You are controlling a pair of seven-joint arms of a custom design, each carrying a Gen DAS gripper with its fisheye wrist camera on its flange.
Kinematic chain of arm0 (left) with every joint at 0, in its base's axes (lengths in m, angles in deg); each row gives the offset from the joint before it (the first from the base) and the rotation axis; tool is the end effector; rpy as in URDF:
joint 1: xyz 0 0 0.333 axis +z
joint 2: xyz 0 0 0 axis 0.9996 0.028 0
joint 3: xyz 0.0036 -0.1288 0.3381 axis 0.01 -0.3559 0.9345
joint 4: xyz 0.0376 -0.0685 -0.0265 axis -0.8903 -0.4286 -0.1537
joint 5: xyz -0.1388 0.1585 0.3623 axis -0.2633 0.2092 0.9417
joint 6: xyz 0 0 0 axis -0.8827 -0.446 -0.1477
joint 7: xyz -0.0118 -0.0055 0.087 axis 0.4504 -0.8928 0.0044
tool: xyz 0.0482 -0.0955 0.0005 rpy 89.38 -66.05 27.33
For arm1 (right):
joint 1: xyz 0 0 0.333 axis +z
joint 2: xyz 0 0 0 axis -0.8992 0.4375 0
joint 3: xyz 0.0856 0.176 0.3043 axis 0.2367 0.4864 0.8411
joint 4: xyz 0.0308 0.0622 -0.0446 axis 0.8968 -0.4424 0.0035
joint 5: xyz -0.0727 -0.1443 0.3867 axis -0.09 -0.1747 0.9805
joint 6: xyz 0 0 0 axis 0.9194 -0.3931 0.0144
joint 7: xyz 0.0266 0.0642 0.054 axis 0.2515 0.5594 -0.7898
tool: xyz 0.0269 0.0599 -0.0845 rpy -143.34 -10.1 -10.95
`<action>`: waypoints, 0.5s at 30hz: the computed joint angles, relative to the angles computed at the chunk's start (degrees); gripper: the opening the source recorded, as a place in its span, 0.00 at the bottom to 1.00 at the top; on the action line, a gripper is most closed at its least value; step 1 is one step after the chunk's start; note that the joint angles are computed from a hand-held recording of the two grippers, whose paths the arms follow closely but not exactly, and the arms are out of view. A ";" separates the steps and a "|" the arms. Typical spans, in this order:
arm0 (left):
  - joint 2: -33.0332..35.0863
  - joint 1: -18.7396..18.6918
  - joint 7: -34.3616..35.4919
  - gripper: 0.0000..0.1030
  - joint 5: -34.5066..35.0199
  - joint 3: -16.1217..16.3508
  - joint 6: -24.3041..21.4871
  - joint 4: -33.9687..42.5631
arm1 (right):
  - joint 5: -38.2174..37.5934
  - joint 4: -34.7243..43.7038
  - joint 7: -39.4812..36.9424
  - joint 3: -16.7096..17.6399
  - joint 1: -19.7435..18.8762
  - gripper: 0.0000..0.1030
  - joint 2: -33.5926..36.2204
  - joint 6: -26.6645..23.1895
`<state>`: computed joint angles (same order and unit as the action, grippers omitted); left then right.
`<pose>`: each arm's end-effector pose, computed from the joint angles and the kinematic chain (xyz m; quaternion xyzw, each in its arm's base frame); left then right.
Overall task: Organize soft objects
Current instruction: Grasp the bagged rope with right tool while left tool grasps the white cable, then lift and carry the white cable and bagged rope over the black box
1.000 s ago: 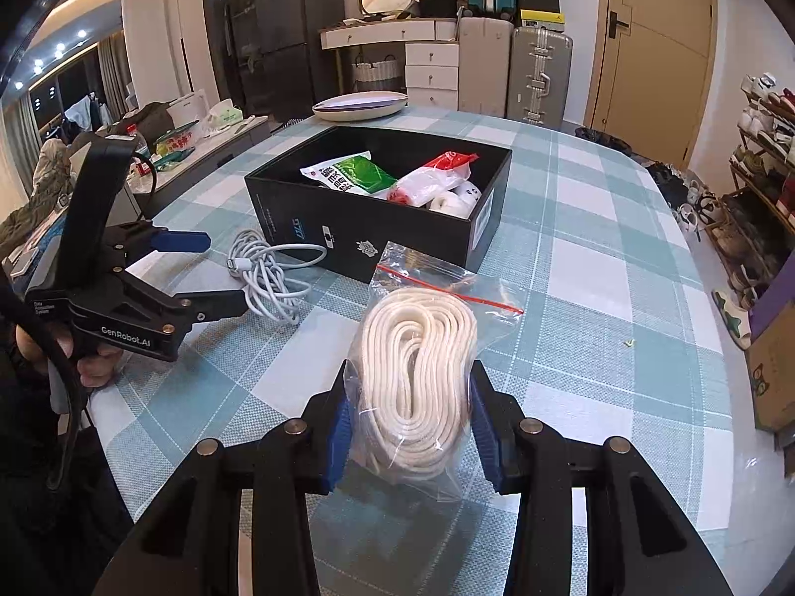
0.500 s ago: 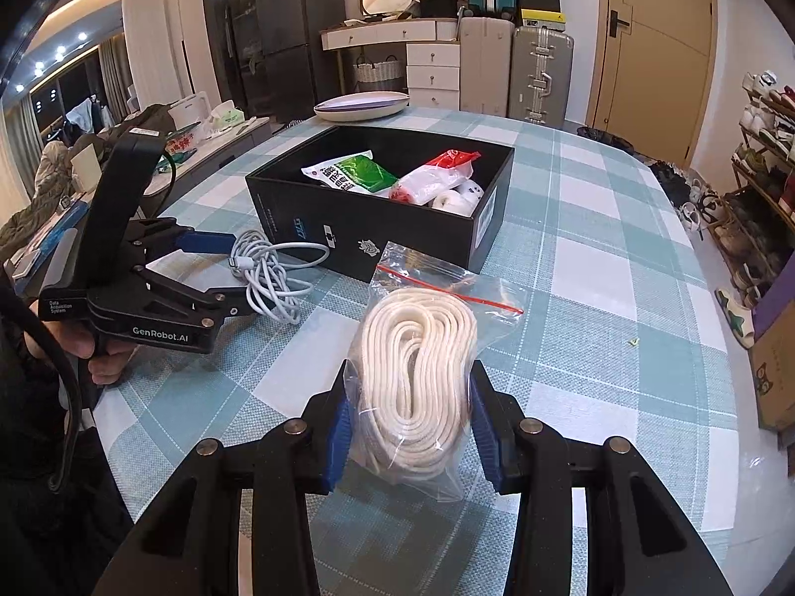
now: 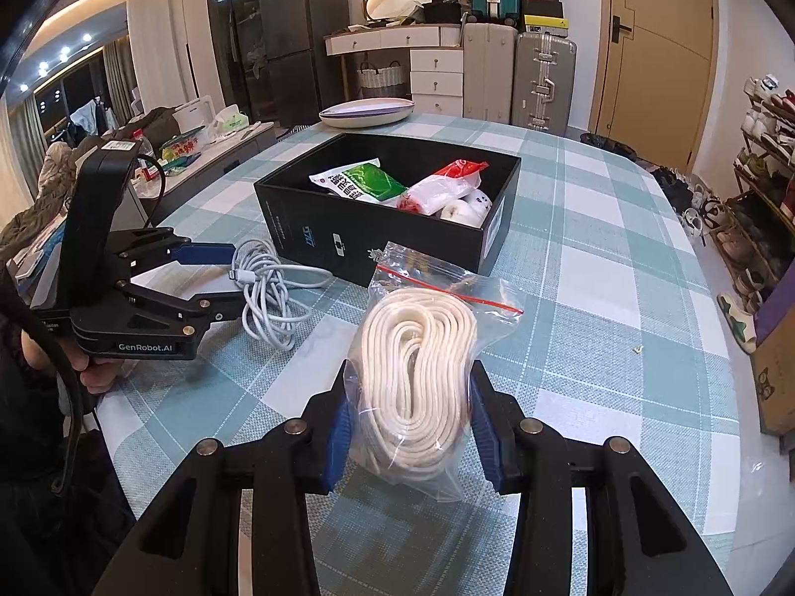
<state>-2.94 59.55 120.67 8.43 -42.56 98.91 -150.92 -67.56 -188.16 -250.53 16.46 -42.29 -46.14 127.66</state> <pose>0.4800 -0.4866 0.4180 -0.3187 0.8838 -0.3194 0.1240 0.3550 0.3157 0.4154 -0.6451 0.6616 -0.2716 0.2690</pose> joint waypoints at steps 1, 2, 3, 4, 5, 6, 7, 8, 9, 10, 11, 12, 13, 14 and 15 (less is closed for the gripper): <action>-0.01 0.30 0.31 0.64 -0.27 -0.31 0.32 -0.17 | -0.12 0.01 0.11 0.05 0.00 0.41 -0.10 -0.12; -0.13 0.52 0.50 0.64 -0.50 -0.48 0.71 -0.45 | -0.37 0.05 0.39 0.12 -0.03 0.41 -0.15 -0.21; -0.22 0.69 0.60 0.64 -0.75 -0.61 1.09 -0.70 | -0.67 0.03 0.73 0.15 -0.07 0.41 -0.24 -0.16; -0.37 1.09 0.83 0.63 -1.27 -0.97 1.48 -1.03 | -0.80 0.02 0.88 0.22 -0.03 0.41 -0.34 -0.30; -0.51 1.85 1.45 0.63 -2.13 -1.75 1.64 -1.33 | -0.94 0.07 1.01 0.26 -0.01 0.41 -0.38 -0.40; -0.70 2.51 2.09 0.63 -2.94 -2.46 1.92 -1.70 | -1.41 0.11 1.39 0.33 -0.06 0.41 -0.44 -0.41; -0.97 2.97 2.62 0.63 -3.60 -2.95 2.43 -2.17 | -1.81 0.16 1.77 0.40 -0.07 0.41 -0.50 -0.49; -1.22 3.35 3.02 0.63 -4.18 -3.27 3.00 -2.59 | -2.28 0.23 2.18 0.50 -0.07 0.41 -0.57 -0.63; -1.49 3.47 3.20 0.63 -4.61 -3.38 3.28 -2.91 | -2.73 0.29 2.53 0.54 -0.05 0.41 -0.61 -0.67; -1.71 3.82 3.53 0.63 -5.19 -3.71 3.69 -3.21 | -3.03 0.32 2.80 0.57 0.02 0.41 -0.70 -0.81; -1.99 4.43 4.13 0.63 -5.96 -4.39 4.16 -3.62 | -3.35 0.32 3.05 0.58 0.07 0.41 -0.81 -0.90; -2.22 5.28 4.94 0.63 -6.92 -5.33 4.67 -3.95 | -3.84 0.36 3.50 0.64 0.10 0.41 -0.89 -0.97; -2.51 5.60 5.30 0.63 -7.53 -5.65 5.05 -4.21 | -4.27 0.40 3.90 0.68 0.14 0.41 -0.97 -1.04; -2.82 5.93 5.70 0.63 -8.12 -6.01 5.49 -4.55 | -4.66 0.47 4.30 0.73 0.18 0.41 -1.05 -1.23; -3.11 6.46 6.21 0.63 -8.85 -6.61 6.02 -4.81 | -5.23 0.52 4.85 0.79 0.21 0.41 -1.15 -1.37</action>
<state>-6.05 66.01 126.89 -0.42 -49.18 104.93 -155.73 -72.80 -187.64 -245.68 17.25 -42.08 -47.28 126.29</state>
